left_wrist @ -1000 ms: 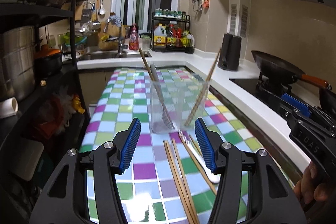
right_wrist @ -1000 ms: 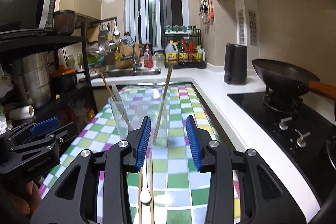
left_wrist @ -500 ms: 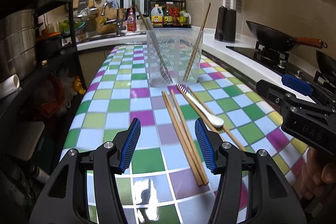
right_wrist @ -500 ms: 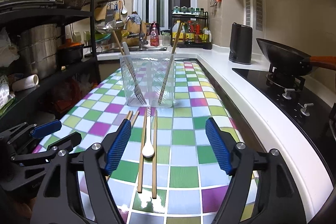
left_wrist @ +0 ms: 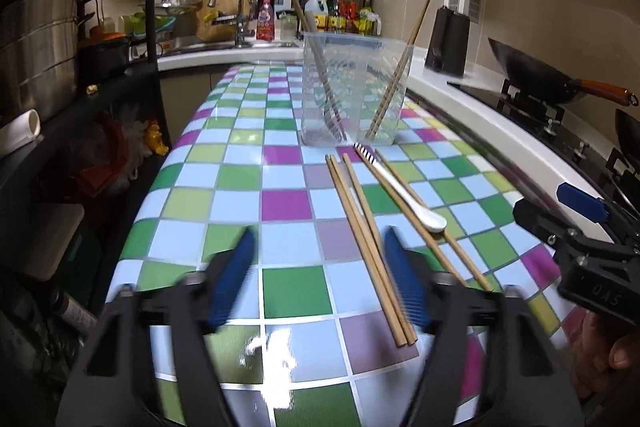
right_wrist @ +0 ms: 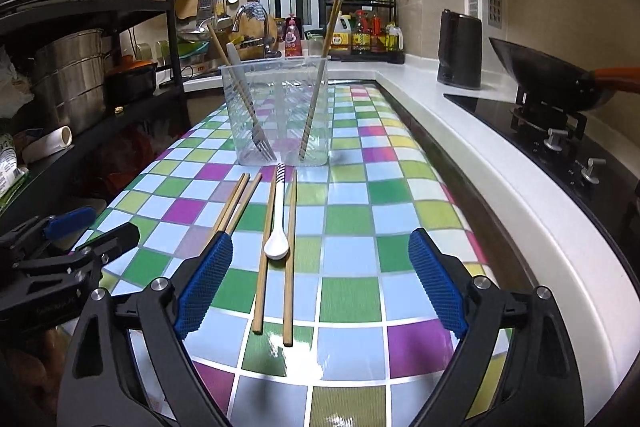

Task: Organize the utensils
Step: 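Close the left gripper on a wooden chopstick while the right gripper grasps another chopstick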

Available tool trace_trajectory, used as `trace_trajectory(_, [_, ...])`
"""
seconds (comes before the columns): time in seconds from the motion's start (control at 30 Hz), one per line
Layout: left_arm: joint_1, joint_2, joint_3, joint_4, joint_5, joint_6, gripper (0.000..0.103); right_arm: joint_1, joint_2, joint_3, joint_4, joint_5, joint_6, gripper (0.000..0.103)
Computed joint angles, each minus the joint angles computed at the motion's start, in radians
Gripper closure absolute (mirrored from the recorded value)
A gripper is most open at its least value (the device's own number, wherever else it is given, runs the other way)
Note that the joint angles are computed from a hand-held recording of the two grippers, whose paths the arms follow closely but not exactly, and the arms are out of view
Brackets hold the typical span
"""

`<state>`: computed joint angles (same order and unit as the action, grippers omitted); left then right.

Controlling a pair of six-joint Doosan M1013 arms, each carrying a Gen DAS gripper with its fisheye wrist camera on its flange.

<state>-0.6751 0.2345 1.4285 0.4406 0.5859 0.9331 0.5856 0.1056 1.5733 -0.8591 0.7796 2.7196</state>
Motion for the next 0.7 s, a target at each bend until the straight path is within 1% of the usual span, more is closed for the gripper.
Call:
trace_trajectory(0.03, [0.002, 0.002, -0.001, -0.024, 0.007, 0.019, 0.069, -0.003, 0.000, 0.000, 0.019, -0.001, -0.008, 0.025])
trace_trajectory(0.07, [0.006, 0.006, -0.005, -0.066, 0.014, 0.049, 0.075, -0.006, 0.000, 0.002, 0.038, -0.004, -0.018, 0.033])
trace_trajectory(0.1, [0.010, 0.008, -0.008, -0.110, 0.019, 0.081, 0.082, -0.012, 0.000, 0.003, 0.064, -0.009, -0.033, 0.045])
trace_trajectory(0.13, [0.012, 0.009, -0.007, -0.142, 0.020, 0.105, 0.082, -0.017, 0.002, 0.002, 0.093, -0.014, -0.052, 0.060])
trace_trajectory(0.23, [0.012, 0.009, -0.003, -0.223, 0.016, 0.181, 0.084, -0.029, 0.008, 0.000, 0.175, -0.020, -0.109, 0.078])
trace_trajectory(0.33, [0.008, 0.013, -0.001, -0.298, 0.024, 0.249, 0.084, -0.035, 0.020, -0.009, 0.245, -0.016, -0.164, 0.080])
trace_trajectory(0.43, [0.006, 0.020, -0.003, -0.356, 0.041, 0.300, 0.091, -0.040, 0.030, -0.014, 0.296, -0.022, -0.210, 0.080])
trace_trajectory(0.47, [0.004, 0.021, -0.003, -0.361, 0.047, 0.307, 0.095, -0.041, 0.034, -0.016, 0.311, -0.021, -0.225, 0.080])
trace_trajectory(0.53, [0.000, 0.026, -0.007, -0.356, 0.066, 0.311, 0.098, -0.041, 0.042, -0.021, 0.331, -0.015, -0.247, 0.080])
trace_trajectory(0.6, [0.002, 0.032, -0.015, -0.372, 0.089, 0.319, 0.098, -0.043, 0.048, -0.027, 0.349, -0.006, -0.266, 0.082])
trace_trajectory(0.7, [0.001, 0.034, -0.017, -0.371, 0.094, 0.323, 0.098, -0.049, 0.058, -0.034, 0.386, 0.017, -0.291, 0.088])
